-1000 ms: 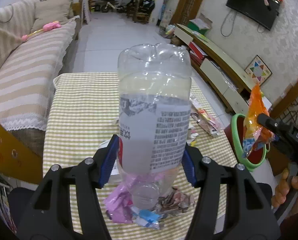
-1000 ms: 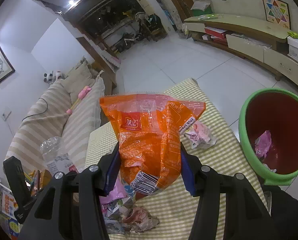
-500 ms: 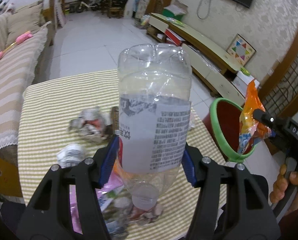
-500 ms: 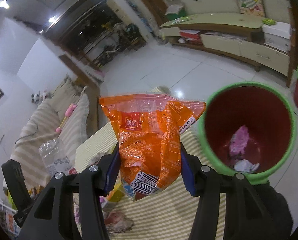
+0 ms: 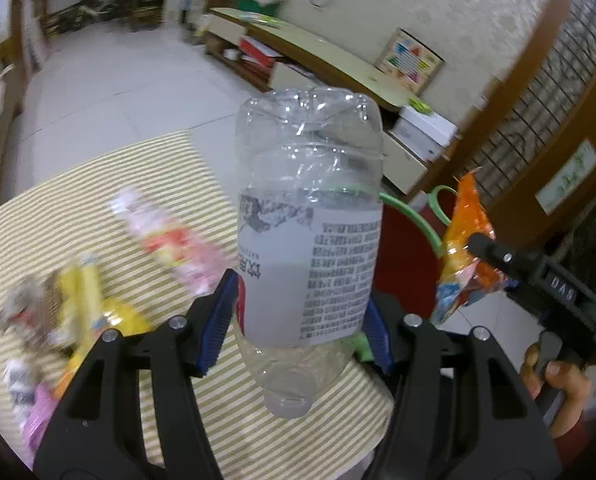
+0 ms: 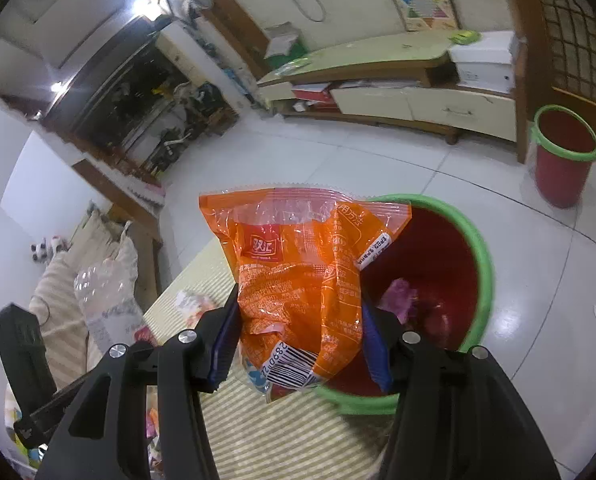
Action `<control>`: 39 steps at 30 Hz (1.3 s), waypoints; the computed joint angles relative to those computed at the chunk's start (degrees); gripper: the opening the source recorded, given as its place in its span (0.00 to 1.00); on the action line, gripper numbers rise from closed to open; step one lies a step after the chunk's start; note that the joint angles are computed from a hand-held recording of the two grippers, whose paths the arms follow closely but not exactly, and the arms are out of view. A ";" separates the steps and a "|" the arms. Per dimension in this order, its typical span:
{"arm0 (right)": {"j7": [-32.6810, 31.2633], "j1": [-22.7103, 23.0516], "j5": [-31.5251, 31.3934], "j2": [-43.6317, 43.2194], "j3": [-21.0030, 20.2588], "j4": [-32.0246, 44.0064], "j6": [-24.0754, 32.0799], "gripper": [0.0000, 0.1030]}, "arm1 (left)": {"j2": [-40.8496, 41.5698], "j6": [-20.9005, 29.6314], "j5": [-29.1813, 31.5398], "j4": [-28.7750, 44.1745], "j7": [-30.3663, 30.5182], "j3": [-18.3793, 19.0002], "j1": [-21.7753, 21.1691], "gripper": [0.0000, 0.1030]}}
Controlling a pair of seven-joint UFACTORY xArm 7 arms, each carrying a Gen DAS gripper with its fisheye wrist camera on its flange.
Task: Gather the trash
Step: 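Open both tools over the green bucket to drop the orange bag and bottle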
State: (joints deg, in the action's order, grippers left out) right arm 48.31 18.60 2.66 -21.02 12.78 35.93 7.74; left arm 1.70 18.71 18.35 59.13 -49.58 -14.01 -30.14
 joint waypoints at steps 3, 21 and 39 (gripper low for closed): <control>-1.18 0.09 0.53 -0.71 -1.65 -0.98 0.26 0.50 | 6.98 0.94 -0.96 7.55 2.86 -0.35 -1.45 0.54; -1.11 -4.13 -1.56 -0.08 -0.05 -2.01 1.85 0.68 | 11.16 2.51 5.00 14.95 0.02 6.05 -8.87 0.86; 4.89 -0.30 -7.57 2.77 5.83 6.19 7.48 0.68 | -21.00 7.87 9.94 -13.12 -15.81 -1.86 2.85 0.93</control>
